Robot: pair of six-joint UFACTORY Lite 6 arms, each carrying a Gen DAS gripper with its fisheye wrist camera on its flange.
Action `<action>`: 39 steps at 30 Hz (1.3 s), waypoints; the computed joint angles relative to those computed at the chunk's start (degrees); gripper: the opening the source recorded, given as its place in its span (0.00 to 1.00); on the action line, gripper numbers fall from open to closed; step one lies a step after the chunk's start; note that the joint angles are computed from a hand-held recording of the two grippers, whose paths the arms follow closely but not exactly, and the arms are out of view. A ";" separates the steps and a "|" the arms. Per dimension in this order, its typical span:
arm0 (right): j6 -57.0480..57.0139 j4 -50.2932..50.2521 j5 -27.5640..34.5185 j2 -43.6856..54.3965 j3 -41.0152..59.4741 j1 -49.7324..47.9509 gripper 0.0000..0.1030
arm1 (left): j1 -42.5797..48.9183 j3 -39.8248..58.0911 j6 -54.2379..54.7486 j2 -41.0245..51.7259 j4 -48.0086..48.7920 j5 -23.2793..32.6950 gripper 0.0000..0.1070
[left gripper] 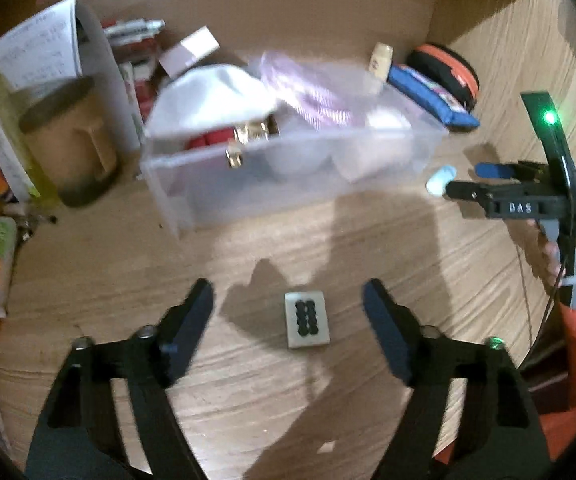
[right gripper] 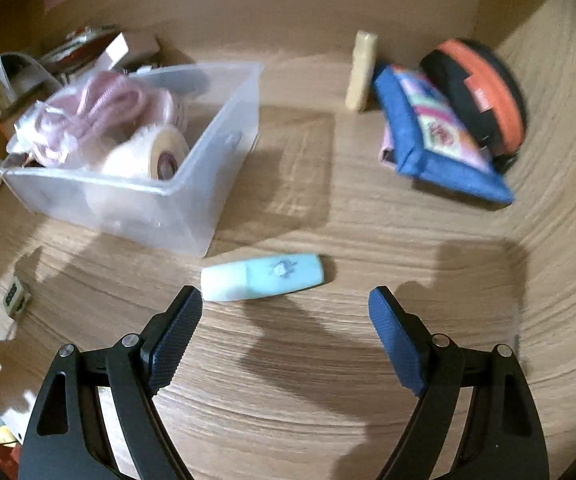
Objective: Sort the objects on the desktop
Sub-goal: 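Grasp the white dotted tile with the left tool while the right tool grasps the light blue tube, then carry the tile and tube over the bin and open both tools to drop them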
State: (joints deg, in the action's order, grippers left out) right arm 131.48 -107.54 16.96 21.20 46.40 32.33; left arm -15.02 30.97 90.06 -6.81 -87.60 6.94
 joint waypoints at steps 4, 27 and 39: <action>-3.22 1.69 -1.56 3.57 3.35 -0.67 0.81 | -0.56 0.11 6.33 2.58 -6.35 0.49 0.62; 8.37 -10.37 1.61 1.30 0.62 2.47 0.69 | -1.63 -1.81 17.65 0.09 -16.53 0.58 0.23; 0.02 -0.55 6.32 -16.04 -6.62 9.70 0.69 | -2.90 0.83 -12.06 -10.42 13.08 1.11 0.23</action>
